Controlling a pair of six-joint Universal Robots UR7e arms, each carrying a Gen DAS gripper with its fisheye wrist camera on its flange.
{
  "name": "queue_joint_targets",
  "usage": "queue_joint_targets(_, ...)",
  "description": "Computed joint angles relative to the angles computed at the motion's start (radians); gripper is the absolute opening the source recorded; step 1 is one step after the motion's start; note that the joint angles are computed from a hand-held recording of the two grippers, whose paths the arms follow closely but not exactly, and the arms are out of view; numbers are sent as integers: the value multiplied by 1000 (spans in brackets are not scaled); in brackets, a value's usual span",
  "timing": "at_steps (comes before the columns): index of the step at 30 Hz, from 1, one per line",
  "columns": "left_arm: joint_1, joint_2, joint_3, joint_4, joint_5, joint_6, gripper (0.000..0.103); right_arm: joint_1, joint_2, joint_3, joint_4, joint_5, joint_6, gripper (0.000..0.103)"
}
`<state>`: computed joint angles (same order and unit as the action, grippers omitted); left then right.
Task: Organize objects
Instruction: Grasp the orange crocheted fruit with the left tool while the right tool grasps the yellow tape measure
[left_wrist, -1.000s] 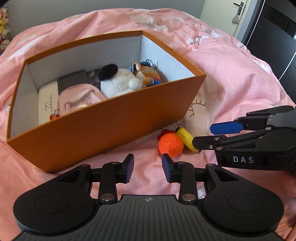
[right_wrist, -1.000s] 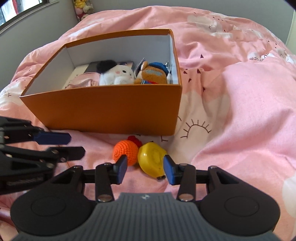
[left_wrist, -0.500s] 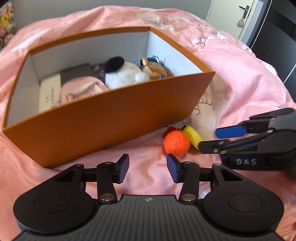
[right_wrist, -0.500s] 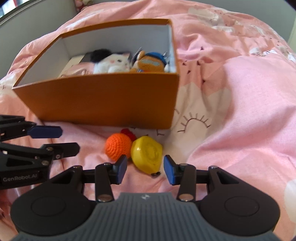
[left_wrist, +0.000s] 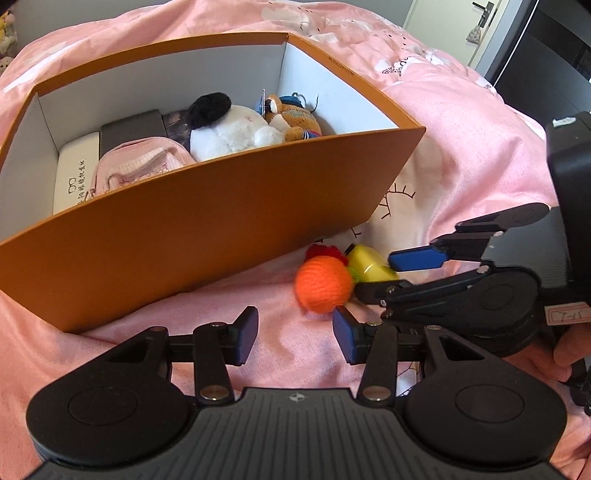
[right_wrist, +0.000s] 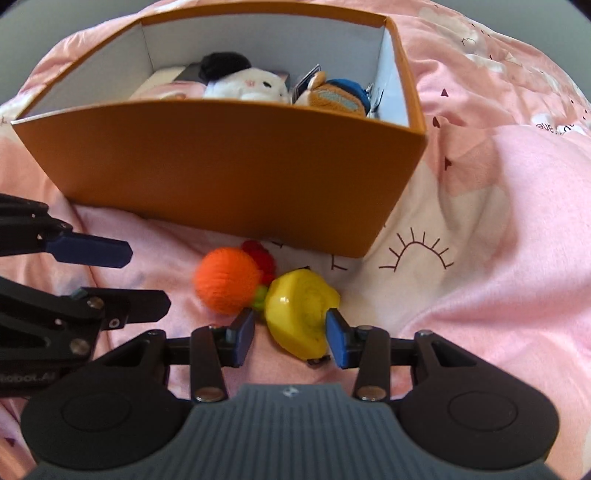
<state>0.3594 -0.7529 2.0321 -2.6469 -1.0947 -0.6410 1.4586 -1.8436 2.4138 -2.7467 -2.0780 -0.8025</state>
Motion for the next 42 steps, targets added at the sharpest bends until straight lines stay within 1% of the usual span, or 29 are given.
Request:
queue_joint_targets(3, 1, 1, -1, -2, -3, 4, 53, -6, -1, -1, -1, 13, 0, 36)
queue_joint_targets(5, 3, 3, -4, -6, -9, 12, 53, -6, -9, -3, 0, 22, 3, 31)
queue_joint_targets(9, 6, 16, -13, -22, -13, 42, 54, -11, -26, -21, 32, 35, 44, 27)
queue_joint_targets(10, 6, 21, -17, -26, -16, 53, 55, -15, -29, -26, 39, 38, 55, 26)
queue_joint_targets(12, 9, 31, -23, -42, -18, 71, 62, -16, -31, -31, 31, 38, 66, 24)
queue_joint_targets(14, 12, 46, -27, -69, -16, 90, 64, -13, -29, -27, 2, 30, 42, 23)
queue_joint_targets(17, 18, 72, -45, -85, -14, 122, 64, -5, -5, -19, -72, -12, -3, 21)
queue_joint_targets(18, 21, 82, -52, -89, -16, 136, 64, -16, -6, -25, -68, -9, -8, 21)
queue_joint_targets(19, 25, 92, -61, -89, -16, 150, 64, -26, -10, -33, -48, 2, 3, 21)
queue_joint_targets(21, 30, 113, -78, -83, -14, 173, 64, -49, -25, -50, 4, 39, 24, 21)
queue_joint_targets(23, 33, 132, -92, -77, -6, 187, 64, -59, -27, -56, 19, 54, 29, 21)
queue_joint_targets(27, 33, 161, -108, -68, 14, 201, 63, -61, -22, -54, 16, 55, 27, 21)
queue_joint_targets(30, 39, 169, -109, -77, 13, 191, 54, -62, -17, -56, 19, 54, 31, 22)
queue_joint_targets(36, 45, 157, -91, -97, -1, 164, 52, -63, 0, -65, 29, 49, 42, 22)
queue_joint_targets(42, 49, 121, -61, -99, -15, 117, 51, -56, 25, -76, 26, 50, 50, 22)
